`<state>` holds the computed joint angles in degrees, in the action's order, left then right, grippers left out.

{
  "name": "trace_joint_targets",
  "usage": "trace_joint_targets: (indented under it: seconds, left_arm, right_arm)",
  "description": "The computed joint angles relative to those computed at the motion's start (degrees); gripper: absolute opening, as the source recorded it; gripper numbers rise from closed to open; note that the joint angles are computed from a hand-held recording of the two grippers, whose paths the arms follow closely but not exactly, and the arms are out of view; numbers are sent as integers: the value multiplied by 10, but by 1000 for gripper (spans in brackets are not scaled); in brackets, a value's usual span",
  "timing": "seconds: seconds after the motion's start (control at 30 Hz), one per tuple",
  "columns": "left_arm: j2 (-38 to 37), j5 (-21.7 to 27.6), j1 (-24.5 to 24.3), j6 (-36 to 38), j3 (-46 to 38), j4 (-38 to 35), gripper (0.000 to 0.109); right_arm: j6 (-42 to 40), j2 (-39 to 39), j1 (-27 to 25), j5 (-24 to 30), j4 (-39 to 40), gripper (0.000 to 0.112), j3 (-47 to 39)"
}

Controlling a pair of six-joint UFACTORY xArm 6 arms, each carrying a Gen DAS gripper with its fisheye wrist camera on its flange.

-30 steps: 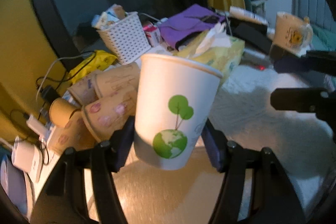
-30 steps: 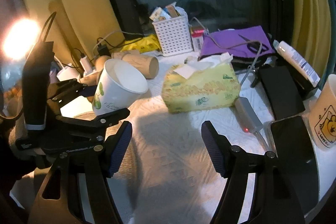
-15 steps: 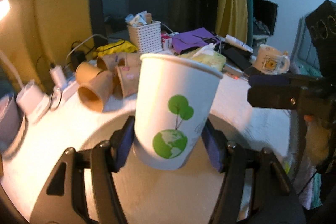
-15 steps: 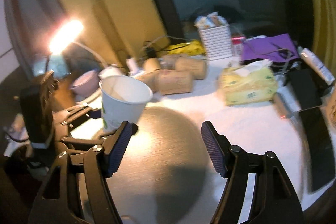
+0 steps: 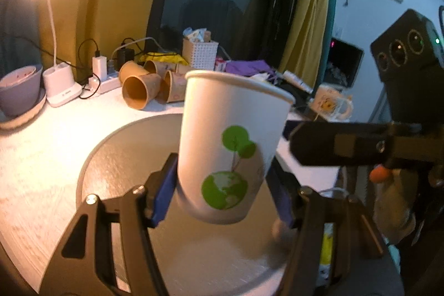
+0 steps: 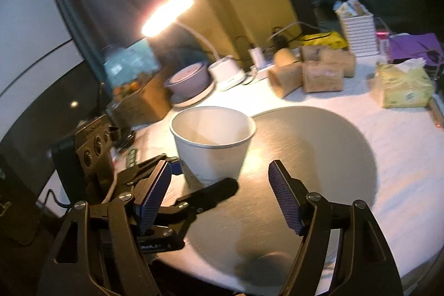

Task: Flip cup upright
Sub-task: 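Rotate the held cup upright with the left gripper over the grey mat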

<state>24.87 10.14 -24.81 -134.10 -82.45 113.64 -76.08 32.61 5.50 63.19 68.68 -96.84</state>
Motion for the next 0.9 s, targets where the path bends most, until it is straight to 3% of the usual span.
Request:
trace_joint_targets:
  seconds: [0.1,0.33,0.8,0.9]
  left_arm:
    - [-19,20,-15,-98,21,87,63]
    - [-57,54,-36,-189,67,176,63]
    - [-100,85,-70,-242,124,245,63]
    - [-102,84,-73,-248,129,248,63]
  right_arm:
    - [-8,-25,5,-2,-5,75,32]
    - [-27,-76,17,-27,-3,75,102]
    - [-43,-120,18,-28,31,75,161]
    - [-50,-128,21,-36,32,69,174]
